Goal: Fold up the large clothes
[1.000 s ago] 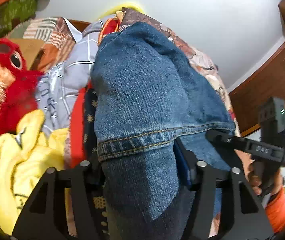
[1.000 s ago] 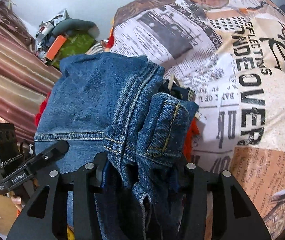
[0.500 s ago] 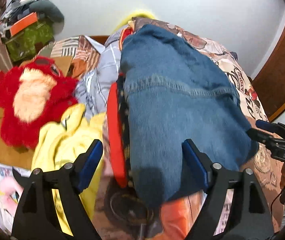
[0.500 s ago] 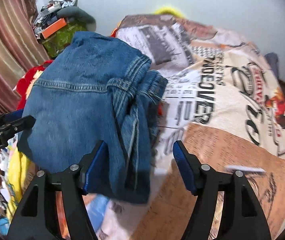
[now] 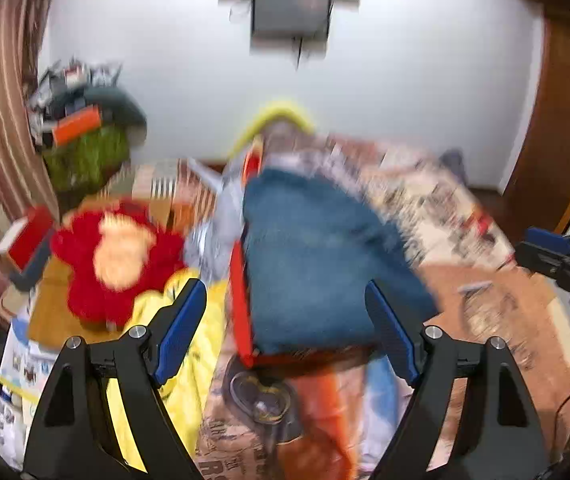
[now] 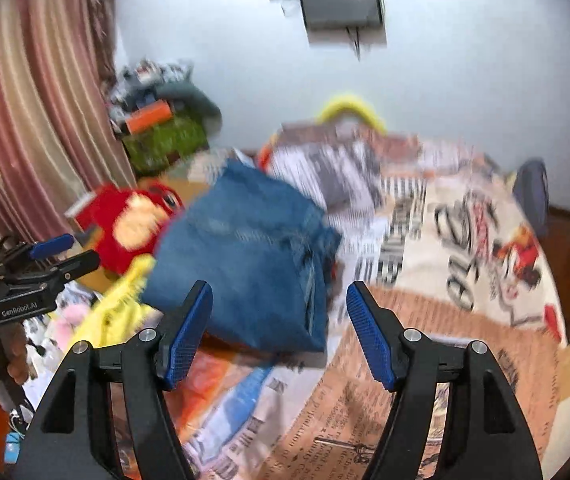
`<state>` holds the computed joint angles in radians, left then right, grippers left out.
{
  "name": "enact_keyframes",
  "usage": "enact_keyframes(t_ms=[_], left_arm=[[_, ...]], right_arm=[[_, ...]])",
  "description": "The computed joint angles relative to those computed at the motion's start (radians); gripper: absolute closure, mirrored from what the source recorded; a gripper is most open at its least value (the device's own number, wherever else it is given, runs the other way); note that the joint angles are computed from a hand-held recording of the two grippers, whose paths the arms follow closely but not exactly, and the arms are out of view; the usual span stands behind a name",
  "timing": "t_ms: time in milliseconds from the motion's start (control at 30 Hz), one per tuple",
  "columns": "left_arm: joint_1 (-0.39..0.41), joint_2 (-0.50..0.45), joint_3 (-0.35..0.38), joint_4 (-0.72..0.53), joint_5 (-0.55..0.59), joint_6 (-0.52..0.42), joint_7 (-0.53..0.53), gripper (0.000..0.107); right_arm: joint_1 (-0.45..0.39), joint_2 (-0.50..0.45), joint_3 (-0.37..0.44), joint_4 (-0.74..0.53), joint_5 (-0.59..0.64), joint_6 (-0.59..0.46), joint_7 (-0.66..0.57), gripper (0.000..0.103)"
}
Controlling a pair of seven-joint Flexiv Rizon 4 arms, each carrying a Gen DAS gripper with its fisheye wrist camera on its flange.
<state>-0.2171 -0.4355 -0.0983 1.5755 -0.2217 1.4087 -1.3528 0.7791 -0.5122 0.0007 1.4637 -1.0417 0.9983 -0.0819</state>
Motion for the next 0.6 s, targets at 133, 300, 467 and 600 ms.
enact_keyframes(t_ms=[133, 300, 467, 600], left_arm=[[0.077, 0.109, -0.146, 0.141, -0.082, 0.194, 0.092, 0.025], [0.278, 0.221, -0.421, 0.325, -0.066, 0.435, 0.090, 0.025], [0.261, 0.288, -0.397, 0.414, -0.002, 0.539, -0.013, 0.025], [0.218, 0.325, -0.340, 0.469, 0.015, 0.593, -0.087, 0.024]], right_arm=[[0.039, 0.077, -0.045, 0.049, -0.228, 0.015, 0.184, 0.037], [0.058, 0.153, -0.020, 0.102, -0.471, -0.065, 0.374, 0.037], [0.071, 0.186, 0.044, 0.137, -0.604, -0.186, 0.443, 0.030], [0.089, 0.174, 0.096, 0.135, -0.646, -0.315, 0.425, 0.020]])
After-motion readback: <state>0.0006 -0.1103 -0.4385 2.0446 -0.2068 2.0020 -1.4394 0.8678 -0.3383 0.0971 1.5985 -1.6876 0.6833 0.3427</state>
